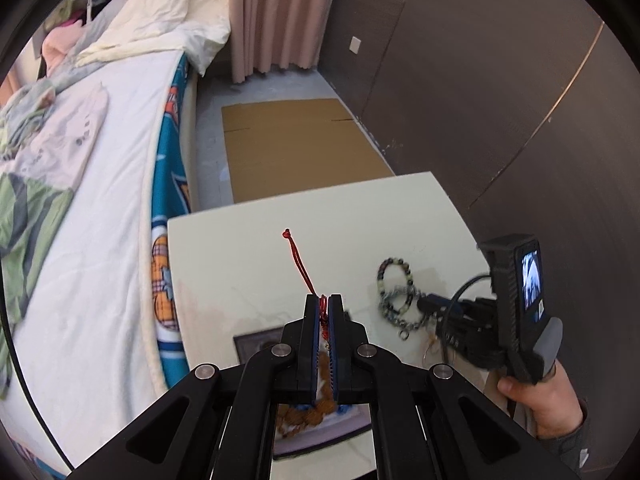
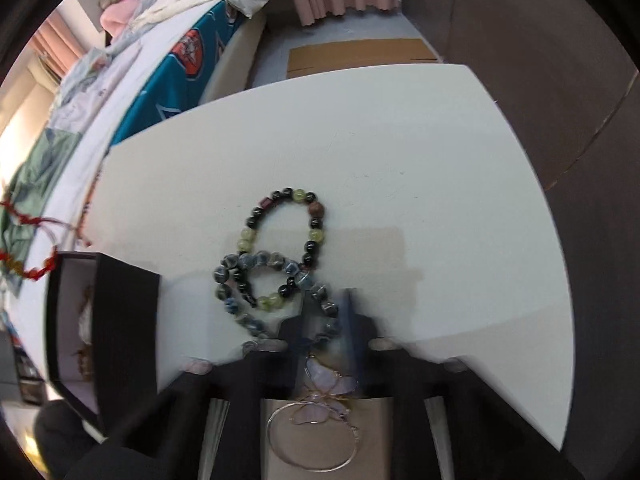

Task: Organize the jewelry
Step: 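Lower the grey bracelet into the black box and open the left gripper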

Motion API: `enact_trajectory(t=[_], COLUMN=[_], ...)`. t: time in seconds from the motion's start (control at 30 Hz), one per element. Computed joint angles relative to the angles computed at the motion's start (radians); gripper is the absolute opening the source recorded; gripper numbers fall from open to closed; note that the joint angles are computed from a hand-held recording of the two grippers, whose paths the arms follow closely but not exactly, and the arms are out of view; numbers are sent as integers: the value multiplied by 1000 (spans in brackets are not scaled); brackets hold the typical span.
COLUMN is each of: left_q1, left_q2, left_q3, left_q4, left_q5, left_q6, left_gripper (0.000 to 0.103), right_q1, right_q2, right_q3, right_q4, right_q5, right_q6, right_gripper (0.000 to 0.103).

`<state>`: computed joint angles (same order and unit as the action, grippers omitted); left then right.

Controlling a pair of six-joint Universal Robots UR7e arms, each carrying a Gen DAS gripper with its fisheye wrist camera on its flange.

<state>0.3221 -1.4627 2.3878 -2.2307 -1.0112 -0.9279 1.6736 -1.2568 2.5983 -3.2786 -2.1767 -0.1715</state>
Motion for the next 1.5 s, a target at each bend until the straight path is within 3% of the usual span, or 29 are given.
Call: enact_trajectory(t=[0.23,0.33,0.37,0.4,0.47,0.53,0.73,0.93,1.0,1.07,1.1,1.33,1.5], left_q1=[-7,-17,-24,-32,-67,-103,-139,-173,-192,-214,-220,-228,-224], left_q2=[-44,-40,-39,-43,-71,-110,-243,-367,-397,-420,-423,-333,-204], left_q3=[62,72,70,72,88,98,114,118,115,116,118,108,73], left_q4=[-62,-79,-61,-54,-32,19,153,327,383,413,413,309,222], left_q5=[-68,-99,-111,-115,-81,-39,-12,21,26,28,27,11,1], left_q6=[-6,-1,3,1,-30,-70,-161,-288,-327,-357,-362,-307,-231], left_gripper=[3,9,25,51,76,77,77,77,77,77,77,77,77], right_q1=[36,68,79,94,130,163,243,254,267,278,289,261,173], right_q2=[-156,-209,-225,-246,-229,-224,-190,-130,-119,-112,-113,-276,-458], right_q3=[60,85,94,103,95,93,74,56,39,42,49,97,138], right_q4=[32,32,32,35,16,1,-35,-49,4,-12,-33,47,138], right_q5=[131,171,185,202,213,233,327,464,438,393,363,315,340], right_q6=[11,33,43,51,80,101,132,161,201,224,234,250,226], right_gripper=[10,10,10,10,10,10,10,11,20,57,67,68,68])
